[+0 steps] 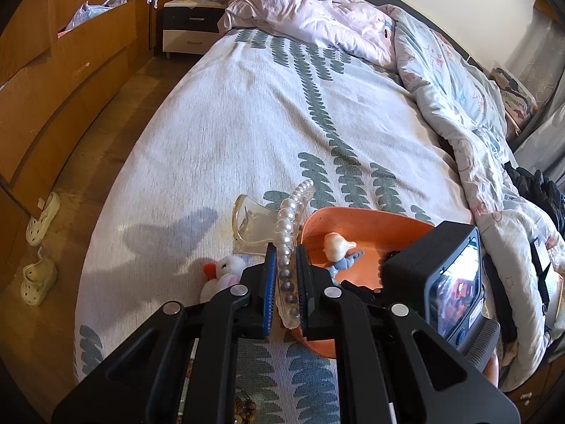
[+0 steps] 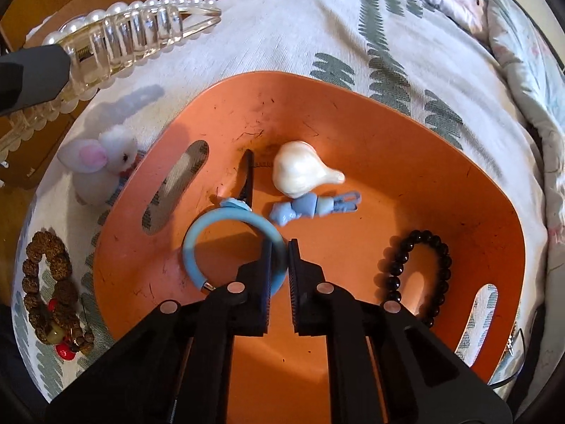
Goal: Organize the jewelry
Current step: 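Close the right gripper on the teal bangle, then lift the teal bangle with the right gripper while the left holds the pearl clip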
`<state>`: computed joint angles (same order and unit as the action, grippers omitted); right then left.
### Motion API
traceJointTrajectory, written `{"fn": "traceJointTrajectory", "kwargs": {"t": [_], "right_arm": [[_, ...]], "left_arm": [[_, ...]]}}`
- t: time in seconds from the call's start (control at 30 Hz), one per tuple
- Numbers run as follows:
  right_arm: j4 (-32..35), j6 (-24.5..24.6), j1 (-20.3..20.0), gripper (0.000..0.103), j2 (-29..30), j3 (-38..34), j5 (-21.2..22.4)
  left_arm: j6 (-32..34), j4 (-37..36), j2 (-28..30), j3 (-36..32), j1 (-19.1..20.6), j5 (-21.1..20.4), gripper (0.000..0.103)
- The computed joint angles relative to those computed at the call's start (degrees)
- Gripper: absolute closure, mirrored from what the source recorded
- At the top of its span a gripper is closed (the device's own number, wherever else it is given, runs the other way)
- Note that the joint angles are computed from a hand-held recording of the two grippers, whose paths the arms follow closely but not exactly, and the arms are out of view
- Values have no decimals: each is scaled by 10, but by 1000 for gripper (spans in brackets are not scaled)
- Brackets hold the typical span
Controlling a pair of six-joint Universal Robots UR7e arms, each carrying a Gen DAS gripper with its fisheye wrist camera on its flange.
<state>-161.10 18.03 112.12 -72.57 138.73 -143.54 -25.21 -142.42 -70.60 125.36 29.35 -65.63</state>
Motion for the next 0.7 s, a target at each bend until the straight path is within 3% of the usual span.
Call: {"fn": "traceJointTrajectory", "kwargs": {"t": [0.27, 0.7], "right_arm": [[-27, -7, 14, 94, -61, 12, 27], [-51, -7, 58, 95, -172, 22, 22]], "left_arm": [[-1, 2, 2, -1, 2, 4, 92], [1, 1, 9, -4, 6, 20, 92]]}}
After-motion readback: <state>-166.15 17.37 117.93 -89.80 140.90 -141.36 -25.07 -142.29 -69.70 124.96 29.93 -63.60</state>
